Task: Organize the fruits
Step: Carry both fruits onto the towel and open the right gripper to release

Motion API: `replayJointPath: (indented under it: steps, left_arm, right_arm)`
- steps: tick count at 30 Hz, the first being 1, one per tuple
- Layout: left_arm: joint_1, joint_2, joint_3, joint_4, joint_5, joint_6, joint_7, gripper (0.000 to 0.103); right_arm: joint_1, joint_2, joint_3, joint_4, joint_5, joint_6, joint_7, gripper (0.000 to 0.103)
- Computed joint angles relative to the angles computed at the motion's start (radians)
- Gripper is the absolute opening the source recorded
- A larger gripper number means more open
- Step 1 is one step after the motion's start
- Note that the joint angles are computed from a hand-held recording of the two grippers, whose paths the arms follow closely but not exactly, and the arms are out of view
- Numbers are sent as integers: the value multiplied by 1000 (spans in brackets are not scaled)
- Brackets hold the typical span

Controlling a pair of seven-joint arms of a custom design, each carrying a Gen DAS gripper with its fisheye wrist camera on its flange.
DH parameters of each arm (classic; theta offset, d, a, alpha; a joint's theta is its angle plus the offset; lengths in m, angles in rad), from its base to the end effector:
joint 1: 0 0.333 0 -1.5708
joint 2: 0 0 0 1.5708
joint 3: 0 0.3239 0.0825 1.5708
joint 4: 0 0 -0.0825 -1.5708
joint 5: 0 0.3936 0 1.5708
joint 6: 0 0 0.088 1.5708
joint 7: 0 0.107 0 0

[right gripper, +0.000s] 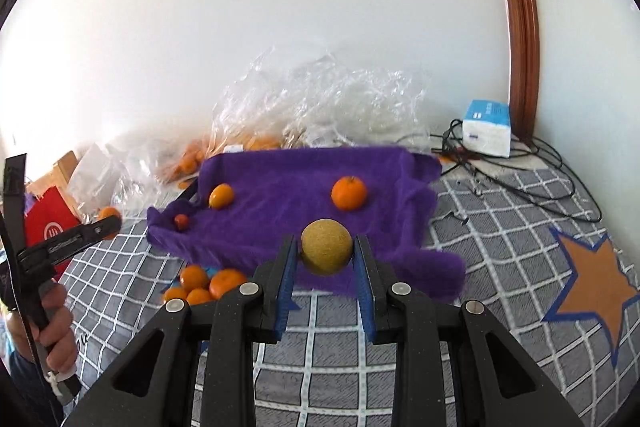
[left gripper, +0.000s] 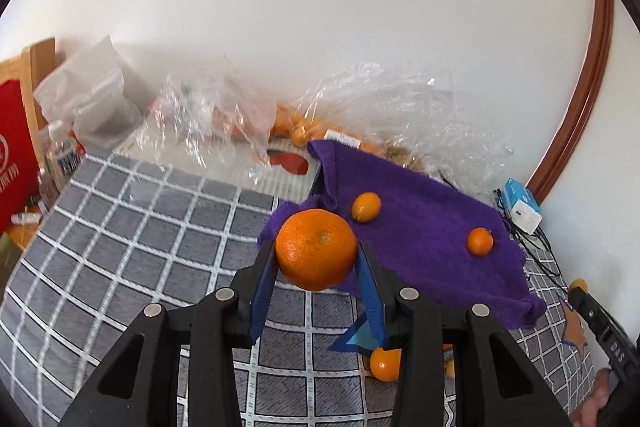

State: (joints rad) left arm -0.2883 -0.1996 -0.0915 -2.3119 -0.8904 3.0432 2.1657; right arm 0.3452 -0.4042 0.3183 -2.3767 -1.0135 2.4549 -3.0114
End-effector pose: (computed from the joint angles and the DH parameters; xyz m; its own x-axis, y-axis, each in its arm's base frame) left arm 0.5044 -0.1394 0.5175 -0.2574 -0.9301 0.2620 -0.6236 -0.0472 -0.7803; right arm 0.3664 0.3018 0.5211 -0.2689 -0.9527 -0.1413 -0.5033 0.2641 -0.8227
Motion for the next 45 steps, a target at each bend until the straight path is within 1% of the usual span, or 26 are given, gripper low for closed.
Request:
replayJointPath:
  steps: [2, 4, 6, 8, 9, 12, 17, 22, 24, 26, 28, 29, 30, 31, 32, 34, 36, 38, 40, 42, 45]
  left_arm:
    - [22, -11, -18, -1, 49, 4, -48, 38]
    - [15, -12, -10, 12, 51, -7, -61, 38]
    - [36, -4, -26, 30, 103, -23, -118, 38]
    - [33, 9, -28, 52, 119, -29, -131, 38]
    - [40, 19, -39, 65, 147, -27, -153, 38]
    - [42, 58, -58, 105, 195, -13, -187, 38]
    - [33, 136, -77, 169, 197, 8, -189, 38]
    - [50, 218, -107, 202, 190, 8, -165, 38]
    - [65, 242, -122, 207, 149, 14, -133, 38]
    - [73, 260, -117, 210, 222, 1, -207, 38]
    - [85, 281, -121, 221, 249, -4, -232, 38]
    - [90, 286, -121, 224, 268, -11, -256, 38]
    - [104, 291, -133, 233, 236, -30, -239, 38]
    - [122, 294, -153, 242, 173, -48, -185, 38]
    - [124, 295, -159, 242, 157, -48, -168, 38]
    - [119, 297, -161, 235, 165, -22, -159, 38]
    - [110, 299, -153, 229, 213, -17, -189, 38]
    - [118, 301, -161, 232, 199, -33, -171, 38]
    - [113, 305, -156, 235, 229, -44, -186, 38]
    - [100, 310, -143, 229, 294, -25, -227, 38]
    - [94, 309, -136, 221, 363, -15, -270, 38]
  right_arm:
    - [-4, 2, -7, 11, -4, -2, -16, 28]
    - [-16, 7, -11, 25, -21, -1, -28, 28]
    - [-25, 16, -19, 39, -33, 9, -30, 28]
    - [-38, 25, -32, 53, -48, 39, -26, 28]
    - [-45, 28, -35, 57, -60, 53, -20, 28]
    - [-62, 65, -37, 99, -86, 53, -22, 28]
    - [-72, 125, -58, 150, -136, 74, 3, 28]
    - [-70, 178, -91, 139, -171, 128, 67, 28]
    - [-65, 205, -107, 134, -152, 132, 64, 28]
    - [-61, 227, -124, 131, -129, 142, 52, 28]
    - [-52, 244, -133, 138, -88, 115, 13, 28]
    - [-51, 245, -135, 137, -96, 113, 19, 28]
    - [-51, 245, -139, 135, -97, 115, 25, 28]
    - [-49, 246, -142, 135, -91, 116, 23, 28]
    - [-48, 249, -145, 136, -87, 117, 19, 28]
    - [-45, 262, -146, 142, -81, 105, 3, 28]
    - [-40, 283, -154, 152, -54, 102, -25, 28]
    - [-35, 301, -163, 158, -22, 110, -56, 28]
    - [-26, 316, -163, 171, -3, 87, -82, 28]
    - [-16, 330, -164, 184, 11, 60, -103, 28]
    - [-8, 340, -173, 189, 34, 57, -126, 28]
